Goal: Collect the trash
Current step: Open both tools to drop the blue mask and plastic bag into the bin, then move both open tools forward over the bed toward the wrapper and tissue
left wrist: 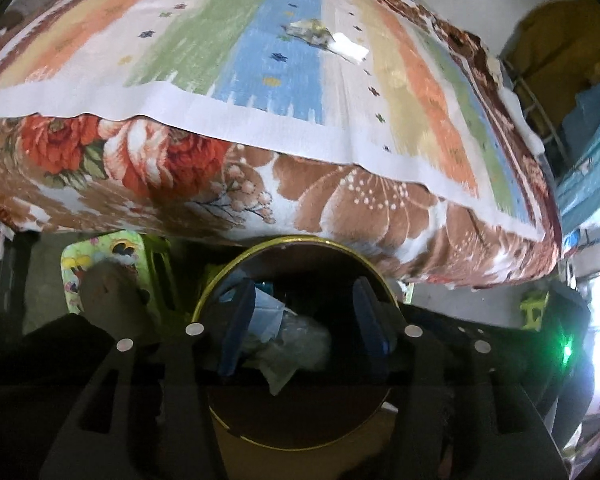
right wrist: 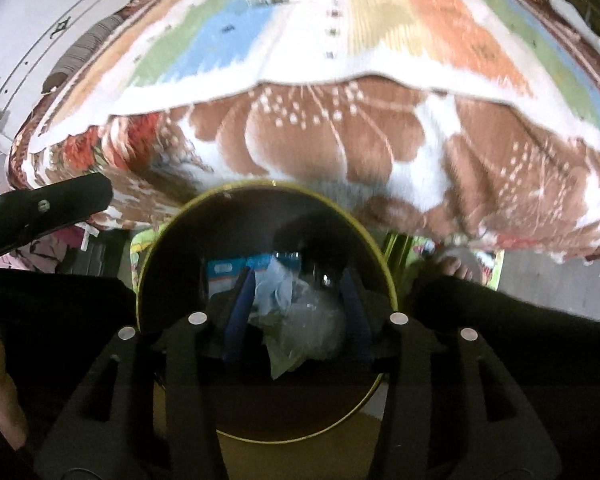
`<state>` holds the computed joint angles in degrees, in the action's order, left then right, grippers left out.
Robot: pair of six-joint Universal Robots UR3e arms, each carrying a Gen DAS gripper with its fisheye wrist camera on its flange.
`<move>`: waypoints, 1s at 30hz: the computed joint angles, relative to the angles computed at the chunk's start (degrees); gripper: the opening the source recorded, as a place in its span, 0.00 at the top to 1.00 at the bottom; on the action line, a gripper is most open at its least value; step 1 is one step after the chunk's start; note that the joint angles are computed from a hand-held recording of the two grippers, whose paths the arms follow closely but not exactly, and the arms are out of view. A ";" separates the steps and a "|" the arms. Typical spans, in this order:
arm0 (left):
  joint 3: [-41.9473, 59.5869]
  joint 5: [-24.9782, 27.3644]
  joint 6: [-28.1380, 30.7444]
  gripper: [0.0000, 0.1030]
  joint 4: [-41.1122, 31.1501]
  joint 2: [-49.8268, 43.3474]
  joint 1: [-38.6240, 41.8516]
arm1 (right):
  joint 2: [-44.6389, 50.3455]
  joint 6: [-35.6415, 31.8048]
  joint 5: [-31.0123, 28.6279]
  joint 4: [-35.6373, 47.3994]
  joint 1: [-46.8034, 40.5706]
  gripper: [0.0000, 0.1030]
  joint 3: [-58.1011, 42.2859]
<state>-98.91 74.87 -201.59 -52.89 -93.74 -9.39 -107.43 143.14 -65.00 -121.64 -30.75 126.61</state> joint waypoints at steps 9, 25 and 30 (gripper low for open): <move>0.55 2.78 0.98 0.35 4.26 2.83 -0.89 | -7.08 -5.14 7.38 6.01 -5.48 0.49 -1.04; 10.46 3.82 6.43 0.15 6.23 -0.07 0.06 | -3.08 -8.26 16.93 10.04 -7.93 0.17 -12.83; 12.35 3.64 5.24 0.06 10.16 -1.44 1.66 | -0.25 -6.60 18.13 6.67 -6.85 0.09 -16.48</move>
<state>-86.56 78.51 -196.35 -42.73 -95.18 -7.73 -107.68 136.54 -46.87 -114.97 -37.61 110.14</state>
